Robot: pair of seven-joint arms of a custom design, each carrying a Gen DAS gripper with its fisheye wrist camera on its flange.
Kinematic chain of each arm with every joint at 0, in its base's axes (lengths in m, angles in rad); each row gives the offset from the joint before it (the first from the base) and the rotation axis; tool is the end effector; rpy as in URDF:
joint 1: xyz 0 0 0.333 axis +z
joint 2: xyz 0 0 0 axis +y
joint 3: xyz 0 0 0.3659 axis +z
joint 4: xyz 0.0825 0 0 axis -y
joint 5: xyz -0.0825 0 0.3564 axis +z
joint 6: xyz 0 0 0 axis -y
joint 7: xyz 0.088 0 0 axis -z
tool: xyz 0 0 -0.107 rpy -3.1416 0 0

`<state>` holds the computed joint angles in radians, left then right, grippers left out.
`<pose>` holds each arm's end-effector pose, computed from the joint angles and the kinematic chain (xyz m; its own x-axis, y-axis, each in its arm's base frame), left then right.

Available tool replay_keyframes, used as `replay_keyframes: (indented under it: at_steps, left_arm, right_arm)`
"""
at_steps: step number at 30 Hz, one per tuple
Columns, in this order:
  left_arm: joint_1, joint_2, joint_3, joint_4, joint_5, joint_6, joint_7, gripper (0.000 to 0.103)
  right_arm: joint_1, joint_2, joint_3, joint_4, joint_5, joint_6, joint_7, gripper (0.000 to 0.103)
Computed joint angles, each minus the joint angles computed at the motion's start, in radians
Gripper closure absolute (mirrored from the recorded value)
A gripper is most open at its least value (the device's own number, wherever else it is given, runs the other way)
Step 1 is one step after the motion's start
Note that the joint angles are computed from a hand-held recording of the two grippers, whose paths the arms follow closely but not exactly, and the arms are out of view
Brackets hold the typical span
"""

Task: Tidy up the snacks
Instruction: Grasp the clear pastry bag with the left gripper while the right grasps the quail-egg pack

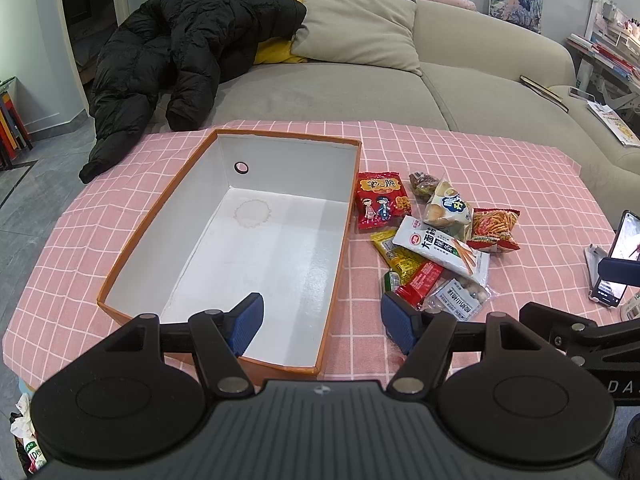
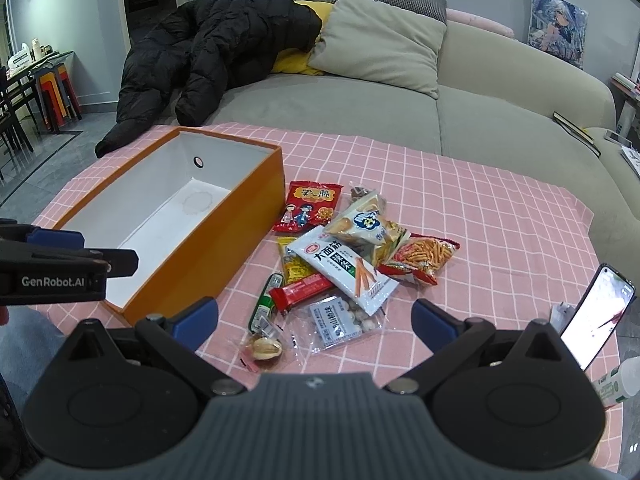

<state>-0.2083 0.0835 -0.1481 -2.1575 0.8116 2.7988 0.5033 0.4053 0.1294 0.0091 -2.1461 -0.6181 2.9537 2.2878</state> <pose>0.5187 -0.2272 0.4793 0.0190 -0.9998 -0.0002 -0.7686 -0.0145 -0.6396 0.5170 0.2693 0.4797 0.2594 -0.9657 0.0103 -0.7250 -0.2017 -0.6585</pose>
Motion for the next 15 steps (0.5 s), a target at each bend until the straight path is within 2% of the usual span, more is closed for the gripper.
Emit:
replay_keyframes:
  at_steps: [3,9,11,13,15]
  left_arm:
    - [0.003,0.001,-0.003,0.003,-0.028,0.006,0.029,0.024]
    - [0.002,0.026,-0.012,0.025,-0.123,0.058,0.143,0.039]
    - [-0.002,0.039,-0.014,0.034,-0.168,0.073,0.193,0.046]
    - [-0.005,0.059,-0.023,0.049,-0.230,0.084,0.269,0.057]
    - [-0.008,0.080,-0.035,0.065,-0.302,0.087,0.351,0.060]
  right_arm:
    - [-0.002,0.002,-0.004,-0.005,-0.006,0.013,0.002,0.004]
    - [-0.004,0.011,-0.043,-0.043,-0.050,0.107,0.022,0.004]
    - [-0.002,0.018,-0.061,-0.051,-0.064,0.132,0.025,0.009]
    - [-0.004,0.026,-0.069,-0.056,-0.056,0.138,0.007,0.020]
    - [-0.012,0.036,-0.071,-0.060,-0.032,0.142,-0.020,0.028]
